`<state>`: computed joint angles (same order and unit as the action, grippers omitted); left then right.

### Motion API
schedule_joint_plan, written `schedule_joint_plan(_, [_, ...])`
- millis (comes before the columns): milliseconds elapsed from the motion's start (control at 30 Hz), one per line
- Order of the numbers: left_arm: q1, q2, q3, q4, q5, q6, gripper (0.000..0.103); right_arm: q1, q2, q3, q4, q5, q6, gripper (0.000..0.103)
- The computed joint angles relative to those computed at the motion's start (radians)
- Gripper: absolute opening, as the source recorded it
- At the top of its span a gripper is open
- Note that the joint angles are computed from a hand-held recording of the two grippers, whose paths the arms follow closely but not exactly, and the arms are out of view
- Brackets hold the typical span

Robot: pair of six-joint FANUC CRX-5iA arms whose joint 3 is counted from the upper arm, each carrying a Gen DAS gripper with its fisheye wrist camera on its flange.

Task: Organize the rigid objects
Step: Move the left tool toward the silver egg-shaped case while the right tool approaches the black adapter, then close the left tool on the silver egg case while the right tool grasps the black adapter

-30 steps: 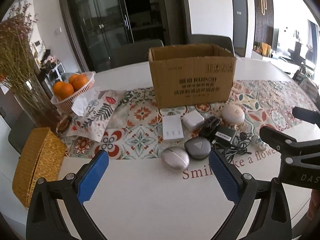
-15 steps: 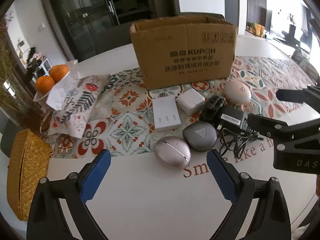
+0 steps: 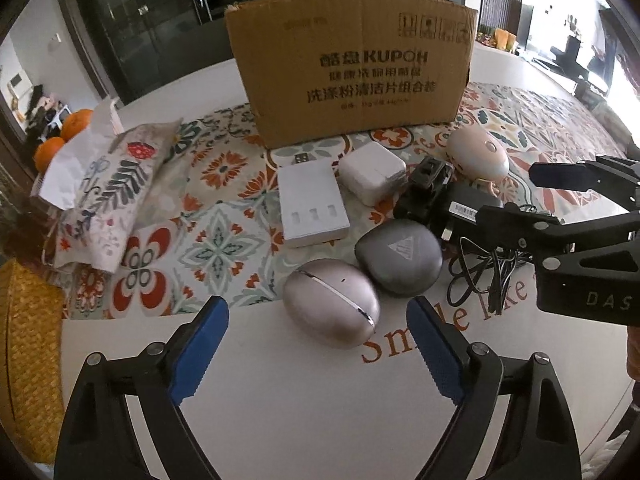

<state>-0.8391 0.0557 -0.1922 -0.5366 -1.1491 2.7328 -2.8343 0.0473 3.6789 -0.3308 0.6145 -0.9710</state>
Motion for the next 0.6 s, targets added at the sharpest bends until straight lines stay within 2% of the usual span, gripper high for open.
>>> schedule_joint_plan(167, [0.026, 0.003, -0.022, 0.033, 0.051, -0.036, 0.088, 0.001, -0.029, -0.013, 0.013, 0.01, -0.009, 0.07])
schedule_joint_plan(433, [0.051, 0.005, -0.049, 0.046, 0.104, -0.094, 0.087, 0.013, -0.043, -0.001, 0.021, -0.02, -0.007, 0.07])
schedule_joint_plan(600, [0.063, 0.008, -0.066, 0.05, 0.13, -0.117, 0.082, 0.021, -0.058, -0.008, 0.035, -0.022, -0.019, 0.067])
